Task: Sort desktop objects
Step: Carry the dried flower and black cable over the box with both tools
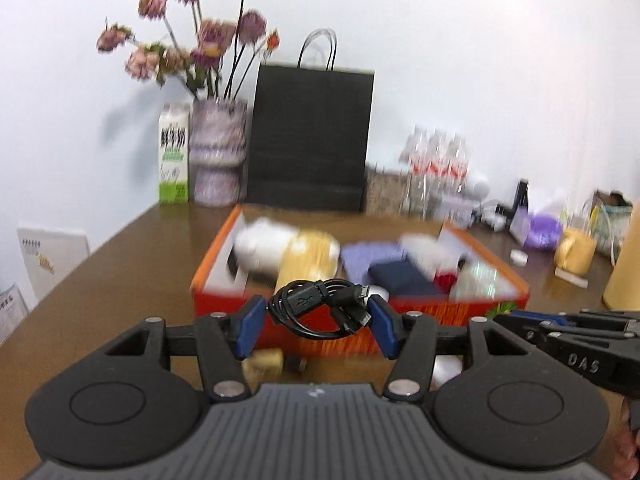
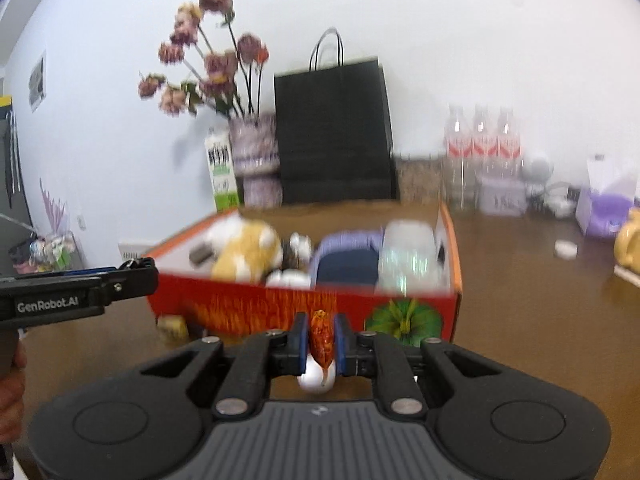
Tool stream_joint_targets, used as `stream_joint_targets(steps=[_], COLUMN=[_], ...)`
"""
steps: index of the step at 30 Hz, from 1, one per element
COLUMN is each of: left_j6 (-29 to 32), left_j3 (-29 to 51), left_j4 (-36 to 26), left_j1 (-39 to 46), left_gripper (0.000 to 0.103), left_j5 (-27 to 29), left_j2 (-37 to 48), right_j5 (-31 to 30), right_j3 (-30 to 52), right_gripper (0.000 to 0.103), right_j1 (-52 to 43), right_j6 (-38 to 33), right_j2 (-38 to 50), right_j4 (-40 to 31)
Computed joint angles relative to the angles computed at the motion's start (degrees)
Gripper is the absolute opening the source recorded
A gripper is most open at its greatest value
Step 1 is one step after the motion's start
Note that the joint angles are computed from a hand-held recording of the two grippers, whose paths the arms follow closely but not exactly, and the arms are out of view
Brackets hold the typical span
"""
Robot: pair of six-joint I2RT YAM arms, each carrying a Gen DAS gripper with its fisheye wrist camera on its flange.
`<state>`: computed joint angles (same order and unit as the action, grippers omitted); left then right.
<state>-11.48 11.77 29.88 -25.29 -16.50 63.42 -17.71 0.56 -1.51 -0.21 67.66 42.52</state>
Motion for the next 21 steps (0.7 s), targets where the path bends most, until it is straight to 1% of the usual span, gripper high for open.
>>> stream_joint_targets(steps=[4, 9, 12, 14, 17, 19, 21], left_j6=[1.3, 1.7, 1.9, 1.8, 0.9, 0.3, 1.7], left_j3=[4.9, 13.5, 18.7, 23.6, 29.1, 31.3, 33.4], left_j4=[3.3, 6.2, 7.2, 7.2, 8.8, 10.0, 7.9], left_j1=[-0.3, 0.4, 1.3, 1.8, 1.9, 2.2, 2.4], left_gripper=[0.057, 0.057, 0.057, 0.057, 0.057, 0.057, 0.057], left_j5=[-0.5, -0.2, 0.7, 1.6, 0.2, -0.7, -1.0], left_j2=[4.7, 14.1, 20.2, 25.7, 33.6, 38.4, 41.3], right_j5=[1.5, 3.8, 5.8, 6.5, 7.7, 6.3, 4.8], right_j3=[4.5, 12.1, 17.8, 21.9, 28.0, 30.2, 31.8], right_gripper=[0.012, 0.012, 0.012, 0.012, 0.012, 0.012, 0.012], right_j1=[1.1, 1.9, 2.1, 1.7, 1.3, 0.4, -0.4], right_j6=[1.1, 1.8, 1.5, 1.8, 2.9, 4.3, 3.8], right_j2=[1.3, 7.4, 13.0, 17.8, 25.7, 30.5, 33.2], right_j4=[0.2, 1.8, 3.3, 4.6, 5.4, 6.8, 5.5])
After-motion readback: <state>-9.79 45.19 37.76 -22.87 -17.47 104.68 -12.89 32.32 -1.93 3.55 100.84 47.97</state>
